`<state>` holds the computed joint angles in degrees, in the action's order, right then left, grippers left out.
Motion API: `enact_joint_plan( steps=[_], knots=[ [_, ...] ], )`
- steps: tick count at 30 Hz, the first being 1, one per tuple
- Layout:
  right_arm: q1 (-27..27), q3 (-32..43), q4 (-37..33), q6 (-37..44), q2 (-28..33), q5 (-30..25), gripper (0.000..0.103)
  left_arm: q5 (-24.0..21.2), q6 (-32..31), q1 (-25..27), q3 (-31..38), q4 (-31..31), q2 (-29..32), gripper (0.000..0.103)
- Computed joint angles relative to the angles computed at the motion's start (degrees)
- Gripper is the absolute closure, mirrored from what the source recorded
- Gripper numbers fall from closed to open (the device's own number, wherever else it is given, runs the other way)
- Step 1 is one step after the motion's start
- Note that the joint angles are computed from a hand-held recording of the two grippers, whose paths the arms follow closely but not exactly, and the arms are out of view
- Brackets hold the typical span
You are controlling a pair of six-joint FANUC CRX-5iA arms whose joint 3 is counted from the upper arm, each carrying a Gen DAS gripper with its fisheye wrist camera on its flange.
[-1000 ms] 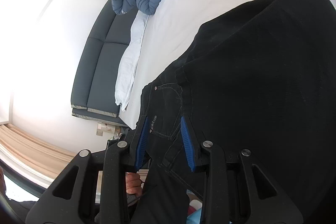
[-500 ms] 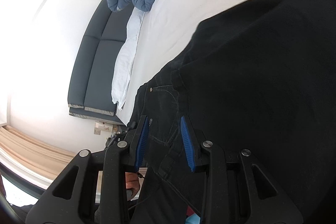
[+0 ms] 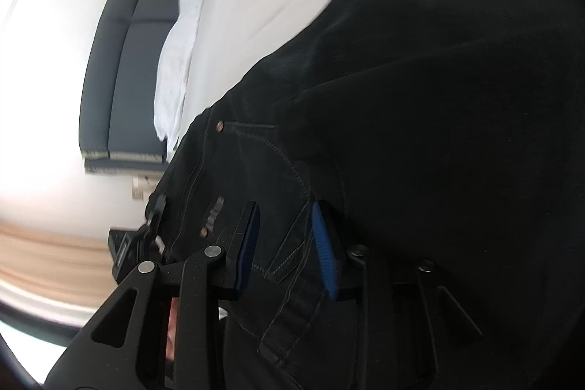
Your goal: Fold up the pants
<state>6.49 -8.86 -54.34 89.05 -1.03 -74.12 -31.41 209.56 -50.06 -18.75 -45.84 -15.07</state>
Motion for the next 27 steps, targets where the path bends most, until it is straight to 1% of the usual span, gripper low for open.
enact_joint_plan(
  steps=[2,4,5,6,7,9,11,12,13,15,16,17,18,20,21,22,24,25,26,27],
  knots=[
    [0.41,-0.46,0.64,0.20,-0.44,0.94,0.080,-0.57,-1.73,-0.34,1.23,0.18,0.55,0.084],
    [0.72,-1.47,1.36,0.37,-1.15,2.38,0.090,-1.31,-4.32,-0.65,2.82,0.62,1.22,0.084],
    [0.55,-2.01,1.21,0.43,-1.45,2.89,0.093,-1.64,-5.56,-0.80,3.55,0.84,1.53,0.084],
    [0.11,-2.69,0.94,0.78,-1.57,3.39,0.100,-2.06,-7.99,-0.83,4.71,1.62,2.08,0.084],
    [-0.24,-3.36,0.71,0.99,-1.79,3.97,0.103,-2.49,-10.58,-0.84,5.84,2.58,2.65,0.084],
    [-0.57,-4.04,-0.06,2.29,-2.25,4.73,0.103,-3.71,-15.53,-0.94,8.33,4.47,3.94,0.084],
    [-0.75,-4.20,-0.05,2.01,-3.22,4.93,0.095,-5.34,-21.54,-1.58,11.96,6.14,6.07,0.084],
    [-1.17,-4.39,-0.09,1.44,-4.22,4.93,0.085,-6.48,-25.31,-2.20,14.40,7.03,7.61,0.084],
    [-1.85,-4.69,-0.01,1.23,-5.74,5.42,0.058,-7.60,-30.00,-2.95,17.33,8.20,9.64,0.084],
    [-4.73,-5.33,-1.62,1.99,-8.66,5.38,0.023,-9.15,-38.29,-4.05,22.39,10.83,13.63,0.084],
    [-7.09,-5.52,-2.61,2.03,-10.38,5.05,0.020,-10.37,-43.21,-4.77,25.70,12.67,16.53,0.084],
    [-8.75,-5.29,-2.97,2.22,-11.26,4.24,0.020,-11.45,-46.76,-5.37,28.20,14.12,18.86,0.084],
    [-10.92,-4.43,-3.67,2.91,-11.55,2.42,0.020,-12.94,-51.73,-6.06,31.79,16.63,22.32,0.084],
    [-15.39,-2.57,-5.60,4.55,-11.70,-2.42,0.020,-15.49,-57.04,-7.66,36.31,18.54,26.63,0.084],
    [-17.13,-1.76,-6.10,5.47,-11.88,-4.42,0.020,-18.71,-61.28,-9.15,40.55,18.85,30.07,0.084],
    [-18.49,-1.25,-6.18,6.23,-12.33,-5.82,0.020,-21.04,-64.62,-10.17,43.68,19.22,32.59,0.084],
    [-20.23,-0.47,-5.30,6.94,-13.02,-8.13,0.020,-23.20,-69.41,-11.25,47.38,20.79,35.83,0.084],
    [-20.55,-0.43,-4.62,6.84,-13.22,-9.13,0.020,-24.56,-72.56,-11.77,49.77,22.07,37.93,0.084],
    [-20.94,-0.42,-3.79,6.65,-13.28,-9.72,0.020,-25.40,-74.27,-11.96,51.02,22.71,39.02,0.084],
    [-21.03,-0.80,-2.80,6.61,-13.54,-9.83,0.020,-27.37,-77.00,-12.58,53.75,23.35,41.10,0.084]
  ],
)
